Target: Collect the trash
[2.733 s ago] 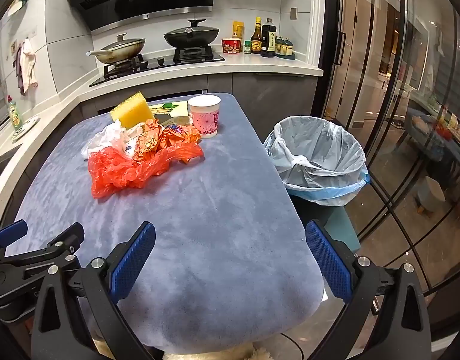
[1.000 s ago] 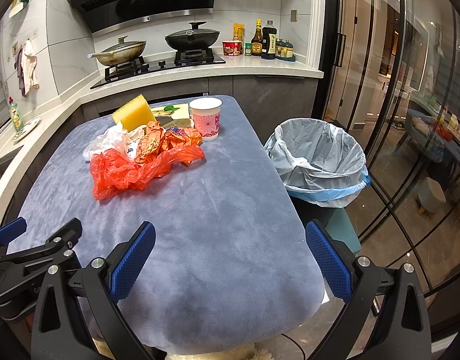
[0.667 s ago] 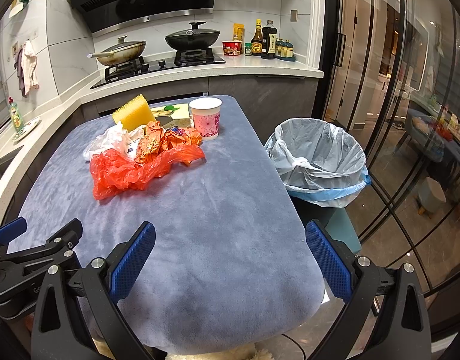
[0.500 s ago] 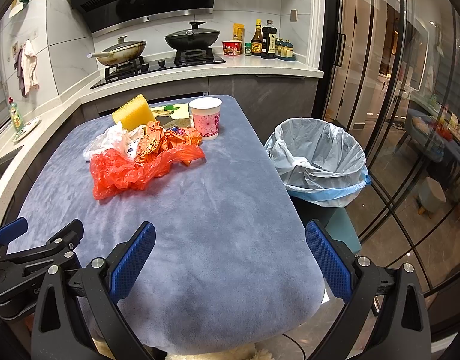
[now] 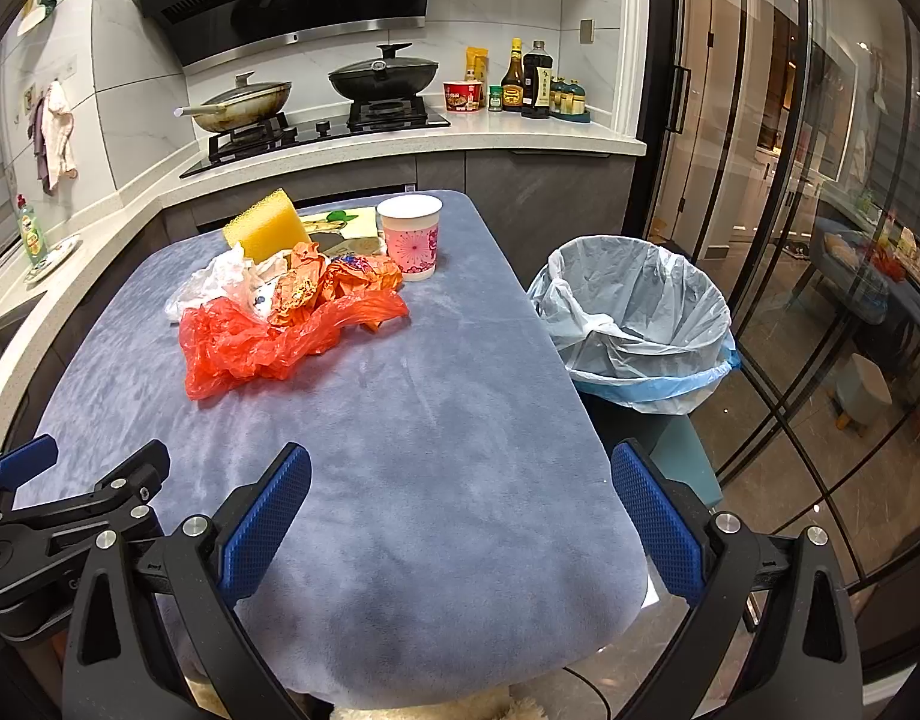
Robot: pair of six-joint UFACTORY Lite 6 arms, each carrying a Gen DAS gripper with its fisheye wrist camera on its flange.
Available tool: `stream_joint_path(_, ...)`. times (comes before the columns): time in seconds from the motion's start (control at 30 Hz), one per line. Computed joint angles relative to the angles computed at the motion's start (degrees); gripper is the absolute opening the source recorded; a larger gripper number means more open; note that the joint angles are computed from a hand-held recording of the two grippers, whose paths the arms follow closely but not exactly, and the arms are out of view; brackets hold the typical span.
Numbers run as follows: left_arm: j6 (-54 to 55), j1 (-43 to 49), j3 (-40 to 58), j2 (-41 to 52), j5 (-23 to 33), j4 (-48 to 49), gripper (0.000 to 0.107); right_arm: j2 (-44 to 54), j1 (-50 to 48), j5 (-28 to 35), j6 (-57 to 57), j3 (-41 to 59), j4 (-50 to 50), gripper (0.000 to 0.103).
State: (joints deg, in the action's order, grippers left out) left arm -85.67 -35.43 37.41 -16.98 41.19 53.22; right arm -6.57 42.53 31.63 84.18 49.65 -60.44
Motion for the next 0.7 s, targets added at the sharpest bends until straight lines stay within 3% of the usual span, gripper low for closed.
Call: stream_joint_path(0.7,-0.1,0.0,-0.1,0.0,-0.1,0.0,0.096,-0.1,-0.4,-0.1,-0.9,0.3,0.6,0.097)
